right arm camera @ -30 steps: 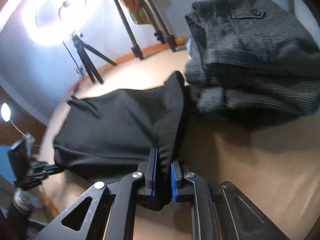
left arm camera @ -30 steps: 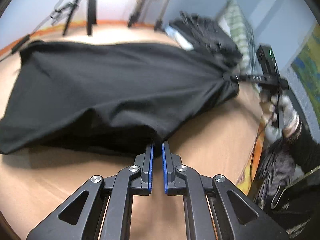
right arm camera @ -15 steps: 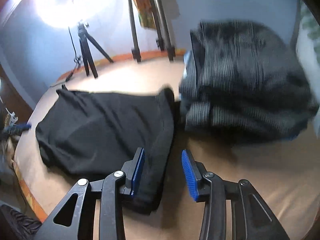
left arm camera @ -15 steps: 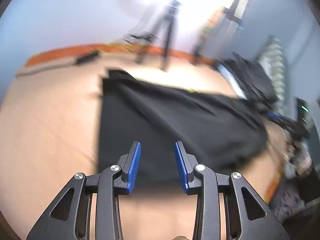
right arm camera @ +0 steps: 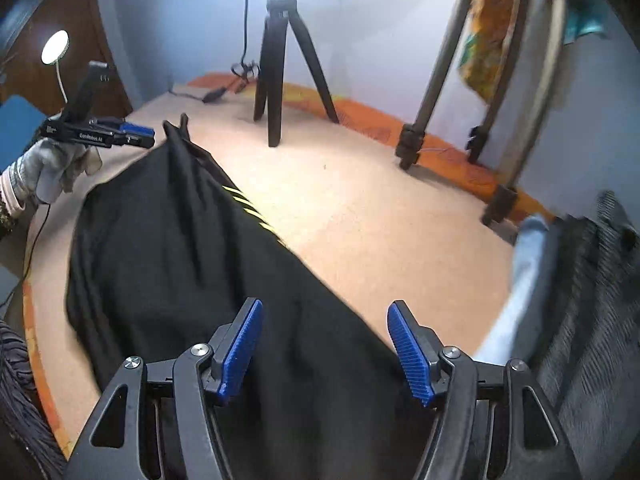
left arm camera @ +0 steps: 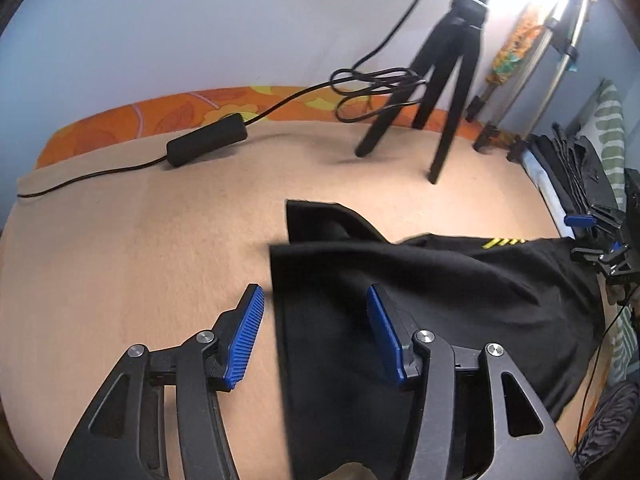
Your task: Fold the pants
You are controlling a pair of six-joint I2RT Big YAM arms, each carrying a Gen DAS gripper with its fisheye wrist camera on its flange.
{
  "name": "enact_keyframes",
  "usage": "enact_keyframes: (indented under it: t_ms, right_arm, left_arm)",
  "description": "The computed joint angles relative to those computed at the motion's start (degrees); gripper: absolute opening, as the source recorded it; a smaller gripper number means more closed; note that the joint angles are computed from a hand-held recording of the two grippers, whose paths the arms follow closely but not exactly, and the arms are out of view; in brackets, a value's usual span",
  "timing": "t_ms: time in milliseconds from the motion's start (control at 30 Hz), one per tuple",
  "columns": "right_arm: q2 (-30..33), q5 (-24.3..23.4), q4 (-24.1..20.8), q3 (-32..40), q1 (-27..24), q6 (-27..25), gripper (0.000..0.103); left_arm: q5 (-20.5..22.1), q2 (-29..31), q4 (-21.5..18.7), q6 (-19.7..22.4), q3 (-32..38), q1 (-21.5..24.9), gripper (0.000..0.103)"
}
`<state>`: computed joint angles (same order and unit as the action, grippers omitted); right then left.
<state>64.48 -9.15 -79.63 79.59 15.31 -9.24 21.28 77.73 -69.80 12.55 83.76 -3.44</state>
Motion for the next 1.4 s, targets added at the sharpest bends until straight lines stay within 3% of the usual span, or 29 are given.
enact_keyframes:
  t_ms: [233, 367, 400, 433, 500, 633, 733, 867, 933, 967, 1033, 1100, 1167, 1267, 1400]
  right_arm:
    - [5.0, -4.0, -1.0, -0.3, -1.3, -3.2, 0.067]
    - [5.2, -5.4, -2.0, -1.3, -1.8, -4.1, 0.066]
    - [4.6, -5.1, -1.1, -1.8, -1.7, -4.2, 0.052]
    - [4.3, -4.9, -0.7, -2.0, -1.5, -4.0, 0.022]
    - [3.4, -5.1, -0.5, -2.2, -1.4, -2.0, 0.003]
    - [-2.5, -0.8, 3.4, -3.5, -0.5, 0.2, 0.001]
    - [-3.5, 4.0, 4.2, -4.4, -1.1, 2.6, 0.001]
    - [-2.4, 2.6, 4.0, -4.8, -2.3, 3.0, 0.002]
    - [-2.0, 2.2, 4.1, -4.8, -2.3, 2.9, 0.008]
    - [-2.1, 2.2, 3.5, -4.5, -2.8, 2.3, 0.013]
    - [-2.0, 2.9, 3.4, -4.4, -2.9, 2.6, 0.040]
    - [-3.1, 2.9, 3.6, -4.3, -3.4, 3.1, 0.042]
    - [-4.6, 2.6, 3.2, -4.0, -3.6, 4.2, 0.045]
    - [-8.4, 3.4, 2.0, -3.8, -3.5, 6.3, 0.057]
    - [-14.0, 6.4, -2.4, -3.7, -4.4, 11.9, 0.062]
  left_arm:
    - [2.8, 2.0, 0.7, 1.7, 0.8, 1.6, 0.054]
    - [4.5, 2.0, 3.4, 0.7, 0.0, 2.0, 0.055]
    - [4.7, 2.2, 4.1, 0.0, 0.0, 2.0, 0.055]
    - [5.0, 2.2, 4.4, -0.4, -0.1, 2.0, 0.055]
    - [4.6, 2.0, 5.4, -1.1, -0.3, 1.9, 0.055]
    - [3.7, 1.9, 5.8, -0.8, -0.4, 1.9, 0.055]
    - [3.8, 2.3, 6.8, -2.4, -0.2, 1.3, 0.055]
    - [1.8, 2.9, 7.4, -1.7, 0.2, -0.8, 0.060]
    - [-0.5, 2.6, 8.3, -0.7, -0.3, -2.2, 0.060]
    - [-3.4, 2.4, 8.9, 0.6, -0.6, -3.2, 0.060]
    - [-9.1, 2.1, 9.8, 1.4, -0.9, -4.7, 0.060]
    - [-10.5, 2.0, 10.5, -1.3, -0.4, -4.5, 0.060]
    - [-10.5, 0.8, 11.4, -3.1, -0.3, -3.8, 0.059]
    - [-9.4, -1.6, 10.0, -3.1, 0.1, -2.9, 0.059]
    - [-2.7, -8.9, 5.9, -2.8, -1.8, -2.5, 0.059]
